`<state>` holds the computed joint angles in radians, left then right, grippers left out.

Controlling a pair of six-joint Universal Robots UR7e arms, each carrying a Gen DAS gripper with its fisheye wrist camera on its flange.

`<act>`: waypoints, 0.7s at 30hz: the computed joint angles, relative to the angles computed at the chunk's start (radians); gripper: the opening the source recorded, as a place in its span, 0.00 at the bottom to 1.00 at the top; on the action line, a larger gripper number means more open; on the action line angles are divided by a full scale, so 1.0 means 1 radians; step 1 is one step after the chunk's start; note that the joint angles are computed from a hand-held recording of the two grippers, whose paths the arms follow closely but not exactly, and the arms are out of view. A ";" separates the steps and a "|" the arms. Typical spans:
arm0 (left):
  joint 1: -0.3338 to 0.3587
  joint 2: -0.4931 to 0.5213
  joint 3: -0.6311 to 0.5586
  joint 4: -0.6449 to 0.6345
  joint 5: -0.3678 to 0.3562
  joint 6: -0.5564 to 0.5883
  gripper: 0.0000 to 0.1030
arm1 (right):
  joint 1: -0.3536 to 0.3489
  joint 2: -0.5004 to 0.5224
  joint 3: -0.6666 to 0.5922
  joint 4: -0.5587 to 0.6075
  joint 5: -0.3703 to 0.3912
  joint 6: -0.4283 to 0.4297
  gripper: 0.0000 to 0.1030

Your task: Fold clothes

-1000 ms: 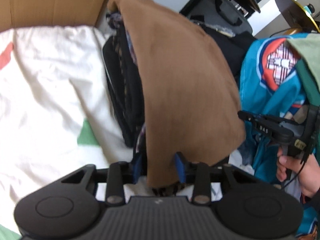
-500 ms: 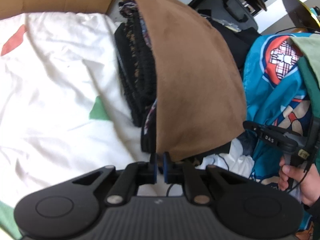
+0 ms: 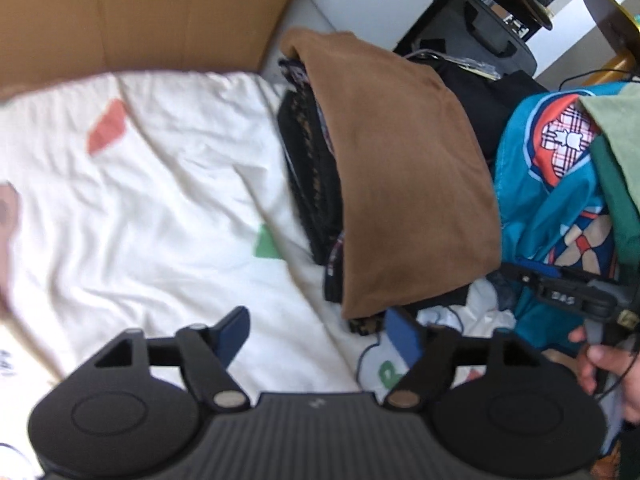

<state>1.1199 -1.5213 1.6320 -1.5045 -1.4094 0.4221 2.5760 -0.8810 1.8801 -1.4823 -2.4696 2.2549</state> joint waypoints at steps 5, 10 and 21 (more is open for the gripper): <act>-0.040 -0.004 -0.069 0.046 0.052 -0.029 0.90 | 0.029 -0.012 -0.038 -0.027 0.020 0.029 0.83; -0.079 -0.008 -0.150 0.109 0.078 -0.043 0.95 | 0.062 -0.012 -0.104 0.011 0.047 0.060 0.92; -0.145 0.004 -0.363 0.257 0.120 -0.140 0.99 | 0.137 0.014 -0.308 0.200 0.055 0.182 0.98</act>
